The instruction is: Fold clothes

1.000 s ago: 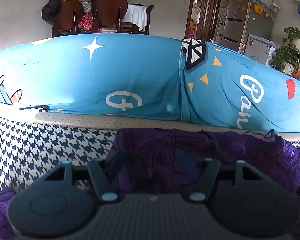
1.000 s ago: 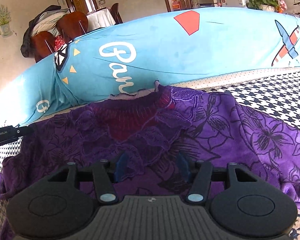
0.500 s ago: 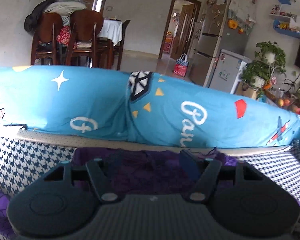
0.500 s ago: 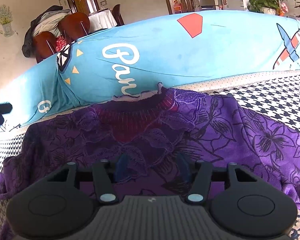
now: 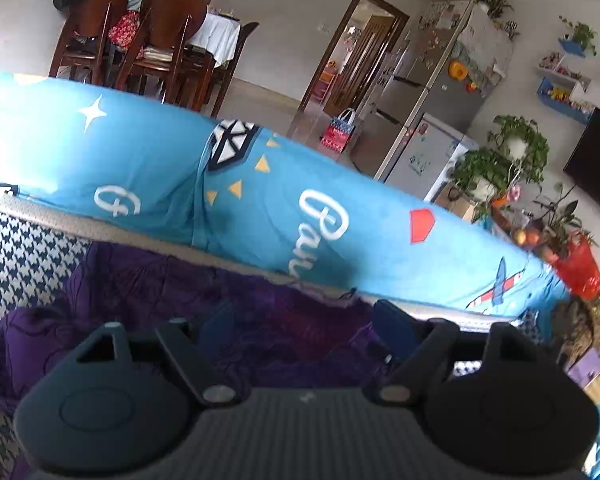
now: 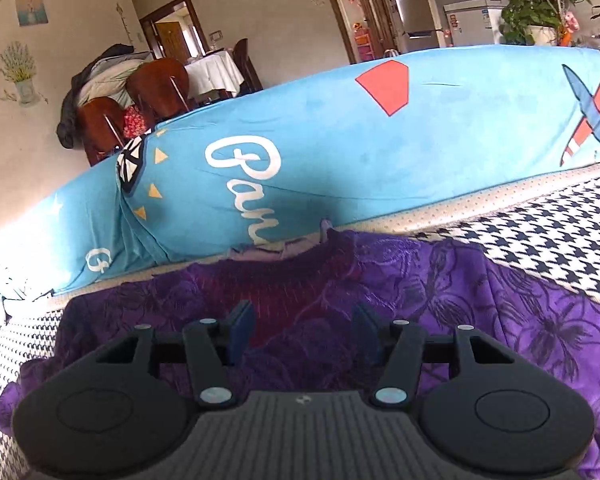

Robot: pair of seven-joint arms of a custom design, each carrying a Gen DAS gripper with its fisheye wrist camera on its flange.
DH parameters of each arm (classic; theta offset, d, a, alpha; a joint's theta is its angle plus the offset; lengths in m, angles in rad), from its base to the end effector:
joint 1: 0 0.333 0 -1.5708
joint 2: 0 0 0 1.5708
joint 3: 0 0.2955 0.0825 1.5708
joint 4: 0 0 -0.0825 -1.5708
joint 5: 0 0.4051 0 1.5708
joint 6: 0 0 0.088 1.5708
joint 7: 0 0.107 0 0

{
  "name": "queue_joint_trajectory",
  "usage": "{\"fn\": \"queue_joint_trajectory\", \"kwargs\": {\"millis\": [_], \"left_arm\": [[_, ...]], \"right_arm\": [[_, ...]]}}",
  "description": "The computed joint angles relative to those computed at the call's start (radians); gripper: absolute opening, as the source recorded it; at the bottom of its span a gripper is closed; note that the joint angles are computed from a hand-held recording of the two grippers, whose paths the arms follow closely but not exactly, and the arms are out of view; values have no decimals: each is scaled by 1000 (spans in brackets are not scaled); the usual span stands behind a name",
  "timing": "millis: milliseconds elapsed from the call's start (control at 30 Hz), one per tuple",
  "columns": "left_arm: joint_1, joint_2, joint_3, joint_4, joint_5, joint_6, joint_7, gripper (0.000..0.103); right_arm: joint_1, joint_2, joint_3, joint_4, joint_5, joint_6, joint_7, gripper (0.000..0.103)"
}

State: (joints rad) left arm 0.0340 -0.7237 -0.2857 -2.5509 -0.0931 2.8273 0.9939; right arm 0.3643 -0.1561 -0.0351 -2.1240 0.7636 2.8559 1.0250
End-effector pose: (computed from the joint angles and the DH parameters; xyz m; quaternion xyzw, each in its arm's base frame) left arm 0.4069 -0.1199 0.5899 -0.7261 0.4986 -0.4133 0.2311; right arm 0.5554 0.1491 0.5437 -0.6923 0.5474 -0.1529 0.4446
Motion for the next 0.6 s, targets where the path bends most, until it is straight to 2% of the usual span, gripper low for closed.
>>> {"fn": "queue_joint_trajectory", "kwargs": {"millis": [67, 233, 333, 467, 600], "left_arm": [[45, 0, -46, -29, 42, -30, -20, 80], [-2, 38, 10, -64, 32, -77, 6, 80], [-17, 43, 34, -78, 14, -93, 16, 80], [-33, 51, 52, -83, -6, -101, 37, 80], [-27, 63, 49, -77, -5, -112, 44, 80]], "right_arm": [[11, 21, -5, 24, 32, 9, -69, 55], [10, 75, 13, 75, 97, 61, -232, 55], [-16, 124, 29, 130, 151, 45, -293, 55], [-75, 197, 64, 211, 149, 7, -280, 55], [-118, 259, 112, 274, 113, 25, -271, 55]]}}
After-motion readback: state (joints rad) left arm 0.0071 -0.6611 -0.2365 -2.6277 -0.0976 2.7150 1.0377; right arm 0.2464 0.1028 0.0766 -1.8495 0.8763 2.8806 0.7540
